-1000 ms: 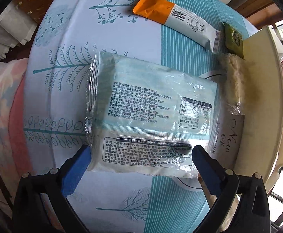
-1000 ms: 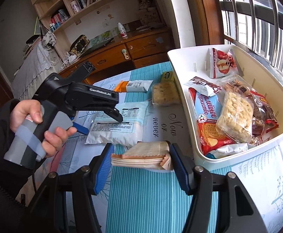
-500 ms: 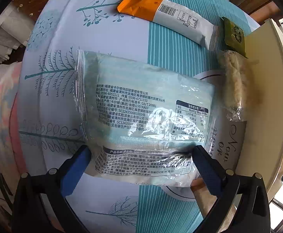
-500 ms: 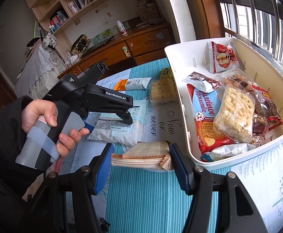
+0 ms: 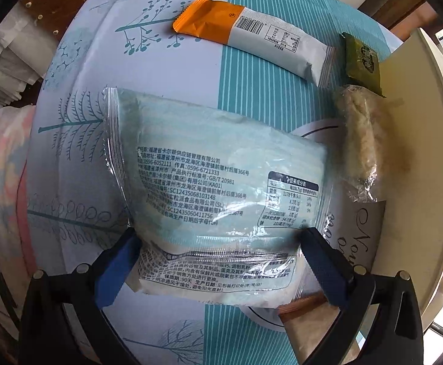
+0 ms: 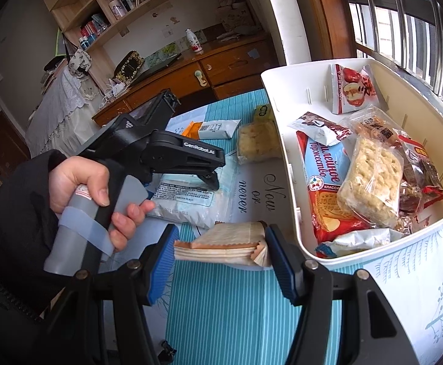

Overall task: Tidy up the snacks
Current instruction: 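Lift the clear packet with left tool while right tool holds the wafer pack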

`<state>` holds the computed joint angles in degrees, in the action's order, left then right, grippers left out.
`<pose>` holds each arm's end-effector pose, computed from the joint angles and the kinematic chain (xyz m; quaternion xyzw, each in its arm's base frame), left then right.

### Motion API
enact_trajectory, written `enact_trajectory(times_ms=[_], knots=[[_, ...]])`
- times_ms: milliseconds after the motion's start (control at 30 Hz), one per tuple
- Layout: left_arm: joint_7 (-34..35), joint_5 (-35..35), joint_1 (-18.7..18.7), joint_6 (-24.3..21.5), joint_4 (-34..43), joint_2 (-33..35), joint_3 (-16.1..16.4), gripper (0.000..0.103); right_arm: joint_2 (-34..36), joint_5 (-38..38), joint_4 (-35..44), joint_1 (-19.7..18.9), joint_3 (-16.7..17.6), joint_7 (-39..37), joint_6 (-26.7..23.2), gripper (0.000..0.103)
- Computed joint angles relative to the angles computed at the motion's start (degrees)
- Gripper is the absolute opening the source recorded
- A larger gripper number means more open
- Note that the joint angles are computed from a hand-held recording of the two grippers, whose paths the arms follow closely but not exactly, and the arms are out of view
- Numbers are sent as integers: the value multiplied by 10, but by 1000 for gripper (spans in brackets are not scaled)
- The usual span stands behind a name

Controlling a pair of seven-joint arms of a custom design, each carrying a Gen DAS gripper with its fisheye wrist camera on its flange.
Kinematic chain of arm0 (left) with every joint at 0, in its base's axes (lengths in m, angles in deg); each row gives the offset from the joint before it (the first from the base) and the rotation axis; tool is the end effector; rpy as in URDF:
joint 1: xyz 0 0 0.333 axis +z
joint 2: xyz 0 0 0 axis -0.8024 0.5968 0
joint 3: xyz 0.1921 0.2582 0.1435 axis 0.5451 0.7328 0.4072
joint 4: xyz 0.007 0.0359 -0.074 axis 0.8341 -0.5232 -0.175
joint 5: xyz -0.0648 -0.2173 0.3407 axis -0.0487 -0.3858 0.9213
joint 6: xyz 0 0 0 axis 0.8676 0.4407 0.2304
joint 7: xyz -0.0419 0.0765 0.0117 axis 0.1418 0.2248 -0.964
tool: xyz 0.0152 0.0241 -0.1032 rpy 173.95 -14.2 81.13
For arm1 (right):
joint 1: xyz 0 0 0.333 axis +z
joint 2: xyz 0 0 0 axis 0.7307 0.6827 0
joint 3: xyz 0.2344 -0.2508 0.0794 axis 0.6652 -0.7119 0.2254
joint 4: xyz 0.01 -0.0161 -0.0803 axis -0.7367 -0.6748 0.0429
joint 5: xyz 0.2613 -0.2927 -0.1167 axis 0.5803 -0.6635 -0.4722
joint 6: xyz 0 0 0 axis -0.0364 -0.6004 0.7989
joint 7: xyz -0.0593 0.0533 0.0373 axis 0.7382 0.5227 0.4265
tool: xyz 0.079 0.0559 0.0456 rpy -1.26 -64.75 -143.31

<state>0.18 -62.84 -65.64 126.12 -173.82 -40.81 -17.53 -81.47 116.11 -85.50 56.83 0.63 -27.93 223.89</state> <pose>0.6841 -0.2190 0.4362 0.8832 -0.4680 0.0257 0.0179 0.5498 0.0765 0.4729 -0.7862 0.4955 -0.0093 0.3692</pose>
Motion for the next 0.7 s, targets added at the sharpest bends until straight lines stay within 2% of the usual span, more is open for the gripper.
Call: enact_trajectory(times_ms=[100,267,333,433,533,633,700], knots=[[-7,10,-7,10,3,5,1,103,-7,4,-6,3,2,-1,1,59],[2,34,-13,35,-37,-22,1,102,-26,8,-23,11,1,2,17,59],[6,52,-17,49,-53,-31,3,100,-36,8,-34,16,0,6,30,59],[-3,76,-27,47,-54,-37,3,95,-48,7,-47,22,-5,14,40,59],[-10,91,-32,47,-60,-47,3,87,-58,-7,-59,27,-9,25,48,59],[-27,107,-36,51,-76,-67,2,73,-68,-14,-70,32,-16,30,53,59],[-33,115,-36,52,-87,-82,-1,58,-72,-16,-72,35,-21,31,50,59]])
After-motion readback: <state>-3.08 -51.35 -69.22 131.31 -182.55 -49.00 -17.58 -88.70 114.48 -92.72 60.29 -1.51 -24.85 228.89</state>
